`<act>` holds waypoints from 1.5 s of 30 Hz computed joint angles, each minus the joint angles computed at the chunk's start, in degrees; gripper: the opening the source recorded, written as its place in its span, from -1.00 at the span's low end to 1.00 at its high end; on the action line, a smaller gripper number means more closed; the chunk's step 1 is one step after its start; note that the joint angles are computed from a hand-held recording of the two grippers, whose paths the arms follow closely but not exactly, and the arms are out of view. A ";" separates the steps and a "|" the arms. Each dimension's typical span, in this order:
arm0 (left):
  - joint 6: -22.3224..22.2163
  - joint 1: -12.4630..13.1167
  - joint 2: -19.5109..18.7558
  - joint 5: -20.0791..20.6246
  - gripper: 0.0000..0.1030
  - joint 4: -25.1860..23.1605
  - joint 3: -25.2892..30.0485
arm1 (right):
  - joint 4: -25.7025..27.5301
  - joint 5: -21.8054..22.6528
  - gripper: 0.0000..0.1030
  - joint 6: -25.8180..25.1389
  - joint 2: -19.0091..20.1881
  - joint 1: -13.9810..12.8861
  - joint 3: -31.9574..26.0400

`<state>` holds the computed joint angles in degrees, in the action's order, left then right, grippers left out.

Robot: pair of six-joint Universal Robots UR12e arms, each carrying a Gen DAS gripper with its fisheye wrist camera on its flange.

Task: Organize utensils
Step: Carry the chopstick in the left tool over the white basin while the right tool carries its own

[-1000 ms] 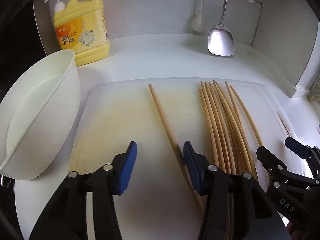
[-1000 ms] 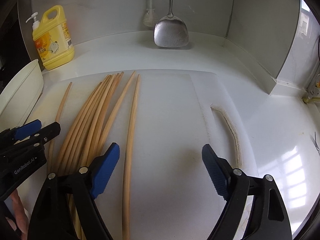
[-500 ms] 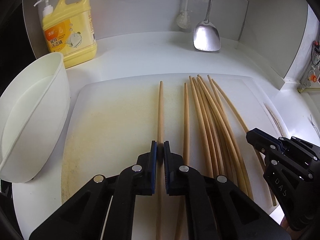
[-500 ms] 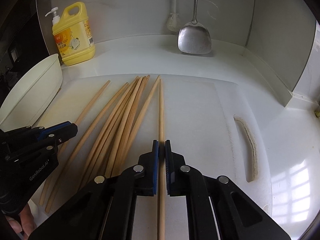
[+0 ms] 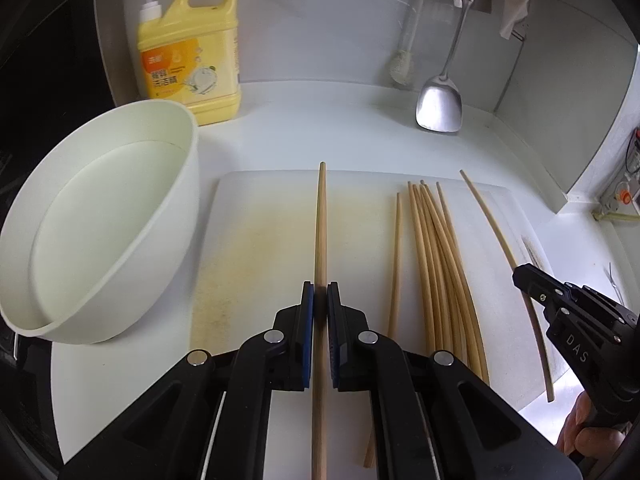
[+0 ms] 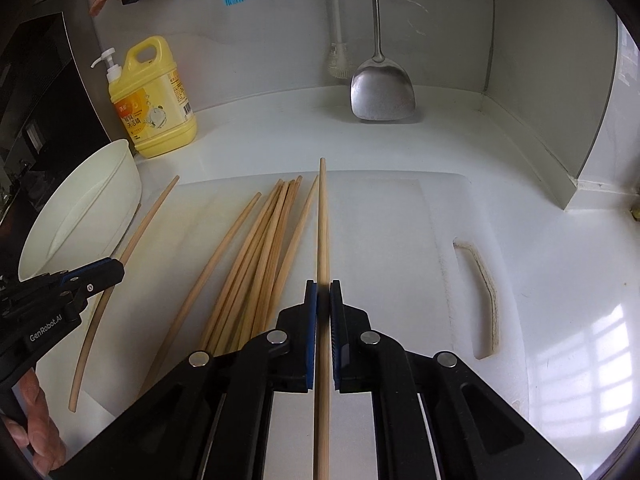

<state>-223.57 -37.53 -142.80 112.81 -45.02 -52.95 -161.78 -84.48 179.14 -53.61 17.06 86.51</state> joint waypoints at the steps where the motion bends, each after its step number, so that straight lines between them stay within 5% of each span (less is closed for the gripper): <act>1: -0.66 -0.01 0.74 0.36 -0.86 -0.22 -0.75 | 0.10 0.23 -0.88 -0.51 -0.25 0.08 -0.15; 15: -10.63 1.54 14.16 8.06 -0.86 -3.30 -15.30 | 8.23 9.27 -0.88 -3.85 0.79 4.85 -10.55; 22: -5.01 6.06 18.75 6.05 -0.86 2.56 -23.24 | 12.32 8.87 -0.88 -0.94 6.59 9.94 -21.43; 31: 1.59 10.97 19.34 -0.85 -0.86 8.27 -27.49 | 20.63 6.65 -0.88 2.91 14.51 13.84 -33.59; 45: 2.46 13.65 16.70 -5.55 -0.86 8.79 -27.17 | 33.00 3.82 -0.88 3.31 21.48 14.57 -45.17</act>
<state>-221.11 -23.88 -126.10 107.26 -36.23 -80.12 -128.79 -80.66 182.46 -32.13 31.63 41.34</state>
